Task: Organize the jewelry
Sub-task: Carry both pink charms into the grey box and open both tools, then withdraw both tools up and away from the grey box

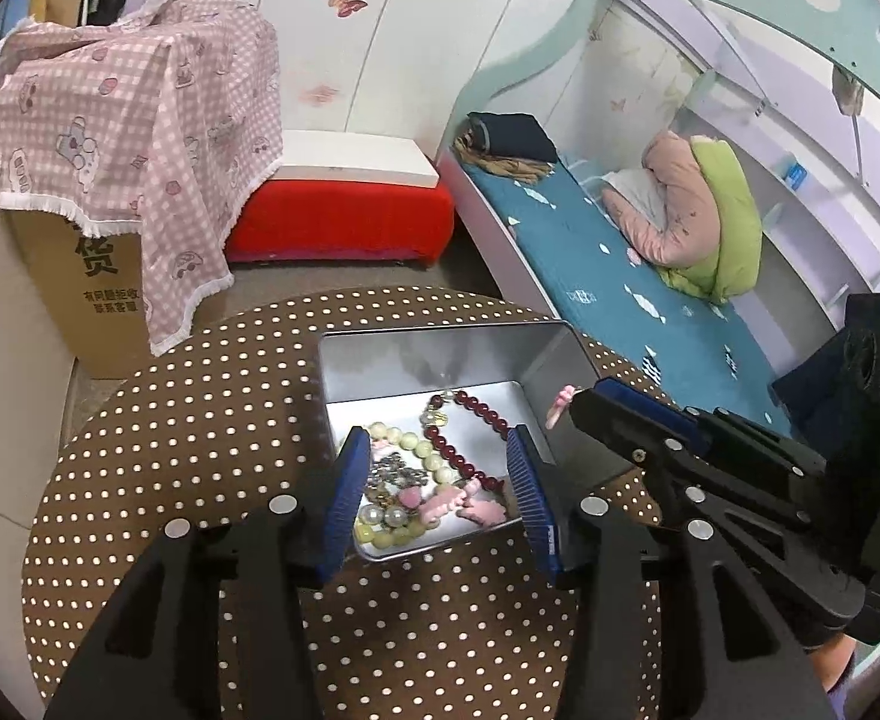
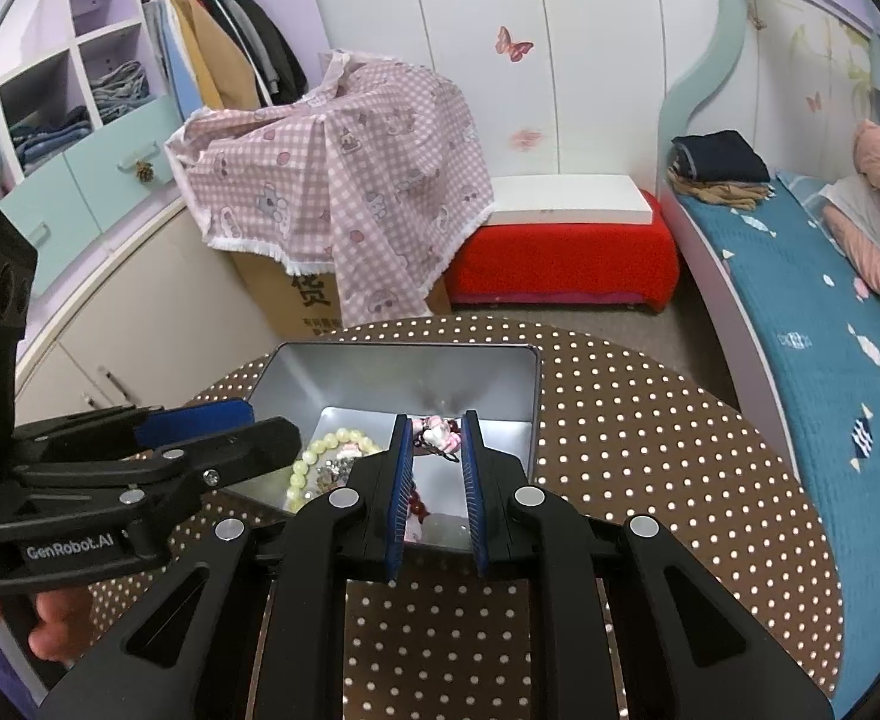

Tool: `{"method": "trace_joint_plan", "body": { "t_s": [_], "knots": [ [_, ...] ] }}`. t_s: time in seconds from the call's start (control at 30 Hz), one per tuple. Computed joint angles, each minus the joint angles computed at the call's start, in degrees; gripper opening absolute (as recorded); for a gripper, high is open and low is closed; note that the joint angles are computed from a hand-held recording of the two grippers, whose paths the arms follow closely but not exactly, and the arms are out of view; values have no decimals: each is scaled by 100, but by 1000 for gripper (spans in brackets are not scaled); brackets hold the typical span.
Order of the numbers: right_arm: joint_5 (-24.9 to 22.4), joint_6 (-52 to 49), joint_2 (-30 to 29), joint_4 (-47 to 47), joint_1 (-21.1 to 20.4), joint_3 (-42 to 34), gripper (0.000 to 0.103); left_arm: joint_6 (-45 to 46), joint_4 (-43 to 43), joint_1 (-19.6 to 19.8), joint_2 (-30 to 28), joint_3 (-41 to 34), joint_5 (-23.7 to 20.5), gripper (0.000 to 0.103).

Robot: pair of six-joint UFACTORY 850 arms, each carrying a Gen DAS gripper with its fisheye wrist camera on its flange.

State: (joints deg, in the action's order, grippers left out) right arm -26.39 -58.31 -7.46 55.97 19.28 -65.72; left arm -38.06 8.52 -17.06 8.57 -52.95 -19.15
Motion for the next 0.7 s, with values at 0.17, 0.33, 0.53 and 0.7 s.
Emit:
{"method": "trace_joint_plan", "body": {
  "t_s": [0.17,0.33,0.53,0.7],
  "knots": [
    [-26,13,-18,-4,24,-14,18,-134,92,-9,123,107,81,46],
    [7,-61,21,118,30,22,19,-736,694,-91,326,232,172,53],
    [-24,-116,132,249,-22,95,19,-2176,2050,-211,623,461,145,58],
    [217,-182,422,347,-50,349,59,-3521,3297,-453,835,666,-180,69]
  ]
}}
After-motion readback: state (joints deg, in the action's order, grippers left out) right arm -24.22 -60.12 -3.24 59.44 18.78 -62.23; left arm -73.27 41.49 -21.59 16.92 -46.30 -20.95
